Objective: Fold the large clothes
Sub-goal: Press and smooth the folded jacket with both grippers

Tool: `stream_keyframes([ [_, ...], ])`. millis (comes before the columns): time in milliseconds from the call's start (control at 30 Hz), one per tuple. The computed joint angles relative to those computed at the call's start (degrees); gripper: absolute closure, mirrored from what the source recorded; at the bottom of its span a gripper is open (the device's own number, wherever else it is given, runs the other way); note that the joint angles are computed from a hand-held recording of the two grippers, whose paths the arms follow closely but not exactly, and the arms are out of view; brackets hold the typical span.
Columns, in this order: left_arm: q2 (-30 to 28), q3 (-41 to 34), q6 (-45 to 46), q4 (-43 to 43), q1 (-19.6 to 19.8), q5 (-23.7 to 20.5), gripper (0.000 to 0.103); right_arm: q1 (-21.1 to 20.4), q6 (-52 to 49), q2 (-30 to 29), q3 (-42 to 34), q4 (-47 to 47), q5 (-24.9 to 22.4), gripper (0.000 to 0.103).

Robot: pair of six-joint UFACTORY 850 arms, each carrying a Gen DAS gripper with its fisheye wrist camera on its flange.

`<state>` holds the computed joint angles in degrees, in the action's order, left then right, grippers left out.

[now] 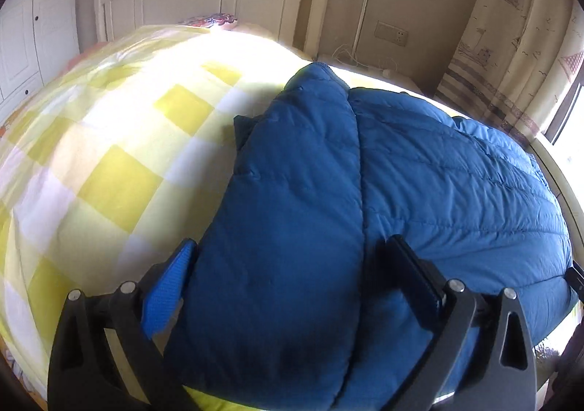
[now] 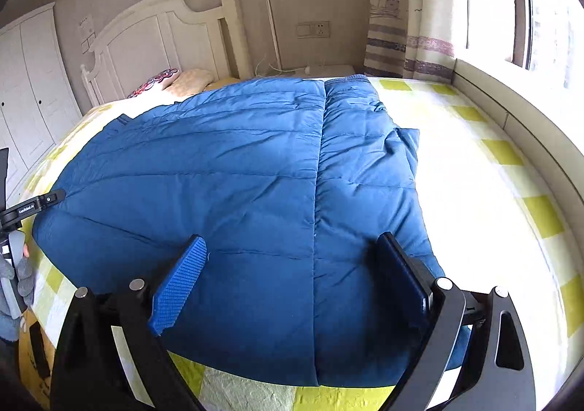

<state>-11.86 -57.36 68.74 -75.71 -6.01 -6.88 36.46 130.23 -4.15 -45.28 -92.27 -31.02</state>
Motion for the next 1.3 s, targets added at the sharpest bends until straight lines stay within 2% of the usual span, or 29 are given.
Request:
stream_keyframes([
  [100, -0.57, -0.60, -9.41, 9.78, -0.49, 1.13, 0.002, -0.47, -2.53, -0.78, -0.96, 2.12, 0.99, 0.013],
  [200, -0.39, -0.31, -8.65, 9.02, -0.67, 1.63, 0.002, -1.30, 0.00, -0.32, -0.30, -0.08, 2.89, 0.013],
  [333, -0.25, -0.21, -12.69, 13.33, -1.04, 2.64, 0.002, -1.35, 1.98, 0.52, 0.48, -1.81, 3.03, 0.013],
  [500, 0.45, 0.56, -28.43, 29.42, -2.02, 5.09, 0.002, 3.17, 4.54, 2.72, 1.89, 0.98, -4.95, 0.015],
  [567, 0.45, 0.52, -25.77, 26.69, -1.99, 4.90, 0.002, 4.13, -0.77, 2.51, 1.56, 6.48, -7.75, 0.017],
  [633, 0.51, 0.58, -17.58, 18.34, -1.82, 4.52, 0.002, 2.95, 1.10, 3.69, 3.50, 5.44, -5.95, 0.015],
  [667, 0.53, 0.58, -16.67, 17.35, -1.81, 4.41, 0.002, 2.26, 2.64, 4.49, 4.54, 4.58, -4.98, 0.015],
  [700, 0.55, 0.58, -15.81, 16.49, -1.71, 4.29, 0.002, 2.25, 3.27, 5.14, 5.13, 5.10, -5.63, 0.016],
  [767, 0.51, 0.60, -13.83, 14.50, -1.65, 4.22, 0.002, 3.04, 1.82, 6.08, 5.45, 10.07, -9.81, 0.016],
  [800, 0.48, 0.57, -12.43, 13.07, -1.57, 4.06, 0.002, 3.02, 3.55, 7.52, 6.55, 10.60, -9.88, 0.016],
  [900, 0.30, 0.46, -7.70, 8.20, -1.21, 3.28, 0.002, 2.79, 17.33, 14.50, 12.64, 5.30, -5.37, 0.016],
  [1000, 0.20, 0.44, -4.44, 4.78, -0.90, 2.60, 0.002, 3.13, 27.20, 19.21, 16.66, 0.21, 1.31, 0.015],
  [1067, 0.18, 0.49, -3.08, 3.47, -0.86, 2.60, 0.002, 4.66, 33.02, 20.40, 17.89, -4.15, 2.22, 0.014],
  [1200, 0.16, 0.48, -3.02, 3.45, -0.82, 2.55, 0.002, 4.28, 39.67, 16.93, 15.29, -12.57, 7.37, 0.014],
  [1300, 0.10, 0.42, -4.85, 5.29, -0.83, 2.32, 0.002, 2.67, 44.02, 11.44, 11.29, -17.29, 12.13, 0.014],
])
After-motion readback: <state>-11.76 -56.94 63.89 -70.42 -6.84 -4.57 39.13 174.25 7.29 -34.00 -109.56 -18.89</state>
